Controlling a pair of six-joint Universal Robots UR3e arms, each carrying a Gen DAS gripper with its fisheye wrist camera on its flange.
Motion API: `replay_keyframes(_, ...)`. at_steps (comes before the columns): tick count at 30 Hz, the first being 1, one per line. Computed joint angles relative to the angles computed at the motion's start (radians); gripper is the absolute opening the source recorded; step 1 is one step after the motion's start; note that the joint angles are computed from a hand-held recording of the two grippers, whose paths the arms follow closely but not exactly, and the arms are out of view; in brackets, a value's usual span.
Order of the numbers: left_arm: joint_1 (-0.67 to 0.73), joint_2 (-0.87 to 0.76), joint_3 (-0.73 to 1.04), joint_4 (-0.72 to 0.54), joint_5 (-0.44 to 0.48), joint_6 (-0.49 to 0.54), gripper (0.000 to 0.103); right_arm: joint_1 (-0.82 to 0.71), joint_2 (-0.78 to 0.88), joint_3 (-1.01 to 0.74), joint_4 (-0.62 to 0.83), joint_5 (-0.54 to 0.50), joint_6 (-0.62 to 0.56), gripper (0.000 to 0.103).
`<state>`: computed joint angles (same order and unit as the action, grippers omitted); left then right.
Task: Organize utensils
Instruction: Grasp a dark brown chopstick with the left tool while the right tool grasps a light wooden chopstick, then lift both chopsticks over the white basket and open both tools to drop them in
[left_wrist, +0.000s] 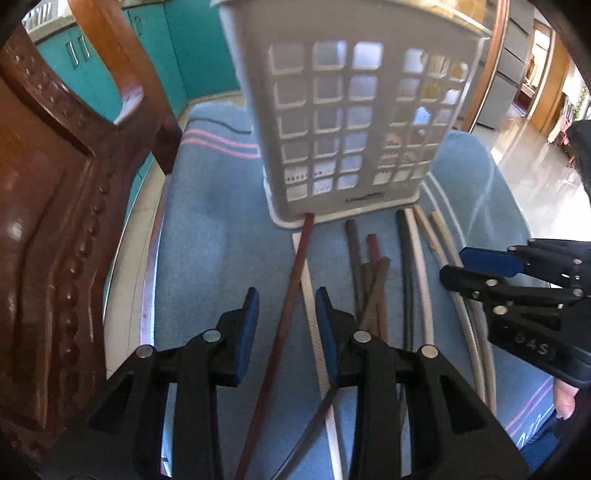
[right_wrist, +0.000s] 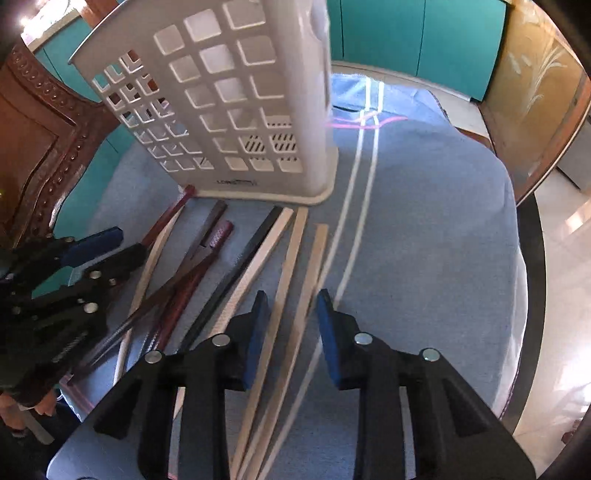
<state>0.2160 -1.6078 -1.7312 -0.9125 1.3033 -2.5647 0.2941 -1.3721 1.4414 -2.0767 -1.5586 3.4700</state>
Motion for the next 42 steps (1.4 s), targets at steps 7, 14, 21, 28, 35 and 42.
replay_keyframes(7,0.008,-0.038,0.005,-0.003,-0.014,-0.016,0.011,-0.02,-0.023,0.023,0.002,0.041,-0.071,0.013)
replay_keyframes(14,0.054,0.082,-0.115,-0.062,-0.034,0.007,0.008,-0.092,-0.179,0.217,-0.042,0.051,-0.146,0.012)
replay_keyframes(21,0.088,0.132,-0.194,-0.021,-0.026,0.024,0.007,-0.154,-0.222,0.259,-0.048,0.091,-0.132,0.012)
replay_keyframes(28,0.052,0.017,-0.096,0.003,0.007,-0.007,0.007,-0.099,-0.151,0.186,-0.037,-0.007,-0.115,0.019)
replay_keyframes(35,-0.004,-0.084,-0.004,0.063,0.061,-0.076,0.018,-0.028,-0.088,0.127,-0.019,-0.127,-0.119,0.019)
replay_keyframes(42,0.005,-0.054,-0.058,0.102,0.016,-0.08,0.007,-0.028,-0.133,0.155,-0.075,-0.065,-0.117,0.007)
